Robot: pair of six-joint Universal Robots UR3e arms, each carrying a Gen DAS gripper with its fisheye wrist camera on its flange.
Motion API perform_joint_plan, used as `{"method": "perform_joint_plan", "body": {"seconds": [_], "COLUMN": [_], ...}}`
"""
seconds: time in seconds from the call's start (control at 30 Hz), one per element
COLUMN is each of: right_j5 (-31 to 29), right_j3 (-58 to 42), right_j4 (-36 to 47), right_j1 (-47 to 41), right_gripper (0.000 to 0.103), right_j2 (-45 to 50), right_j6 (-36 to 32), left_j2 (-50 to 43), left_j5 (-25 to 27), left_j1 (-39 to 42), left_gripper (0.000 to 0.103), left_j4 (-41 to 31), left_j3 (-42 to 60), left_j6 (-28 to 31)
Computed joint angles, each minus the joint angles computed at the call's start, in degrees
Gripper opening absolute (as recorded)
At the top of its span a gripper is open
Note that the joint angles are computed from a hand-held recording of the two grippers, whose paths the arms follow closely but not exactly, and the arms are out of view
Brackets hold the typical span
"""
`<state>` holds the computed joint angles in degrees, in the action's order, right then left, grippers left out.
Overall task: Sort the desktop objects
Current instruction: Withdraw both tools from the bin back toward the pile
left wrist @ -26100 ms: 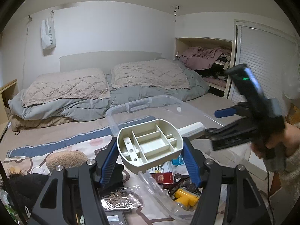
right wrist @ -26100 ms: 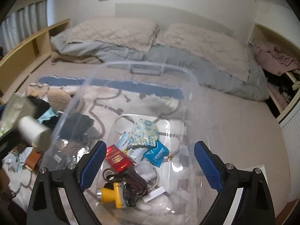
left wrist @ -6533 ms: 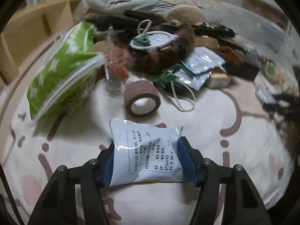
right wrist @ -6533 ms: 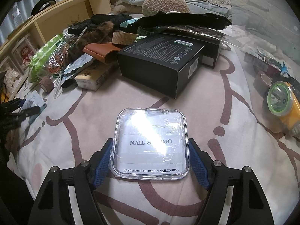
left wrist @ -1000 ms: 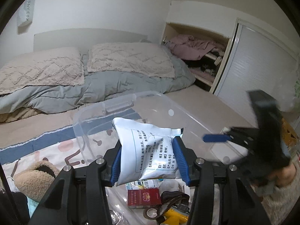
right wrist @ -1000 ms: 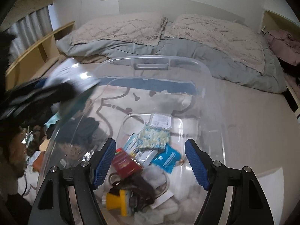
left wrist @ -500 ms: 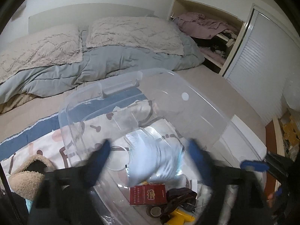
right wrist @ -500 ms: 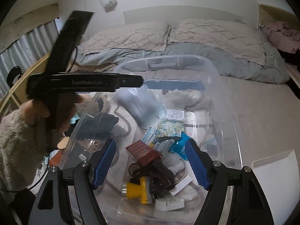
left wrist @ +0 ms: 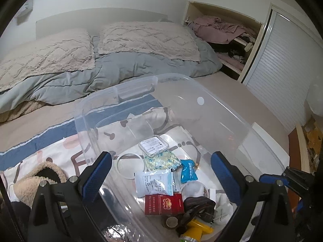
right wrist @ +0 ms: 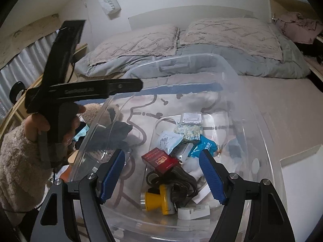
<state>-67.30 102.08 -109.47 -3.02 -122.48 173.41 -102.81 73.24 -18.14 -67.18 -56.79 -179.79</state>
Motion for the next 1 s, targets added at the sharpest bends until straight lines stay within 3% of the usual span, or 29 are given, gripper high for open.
{"method": "perform_joint_plan", "body": {"seconds": [0.5, 0.7, 0.73, 0.8, 1.0], "right_j5": [-1.69, -3.86, -4.19, -6.46, -13.57], "right_j3": [-0.60, -1.16, -1.24, -1.61, -3.14], "right_j4": [-0.34, 1.12, 1.38, 0.48, -0.84], "right_j1": [0.88, -0.06, -0.07, 1.94, 9.64], "right_gripper": [0.076, 0.077, 0.078, 0.093, 0.094], "right_j2": [-4.75, -7.93, -8.48, -8.23, -7.04], "right_j6": [5.11, 8.27, 8.83, 10.87, 15.17], "left_j2": [10.94, 15.48, 16.43, 18.78, 26.98], "left_j5": [-2.10, 0.50, 0.81, 1.13, -0.43], "left_j1": [0.42, -1.11, -1.20, -0.98, 2.29], "left_gripper": [0.099, 0.099, 0.099, 0.099, 0.099], "left_j4": [-1.54, -2.38, -2.65, -3.32, -5.57], "left_j3": [-7.21, -9.34, -9.88, -11.23, -16.73], "left_j6": [0.70, 1.73, 1.97, 2.43, 4.16]}}
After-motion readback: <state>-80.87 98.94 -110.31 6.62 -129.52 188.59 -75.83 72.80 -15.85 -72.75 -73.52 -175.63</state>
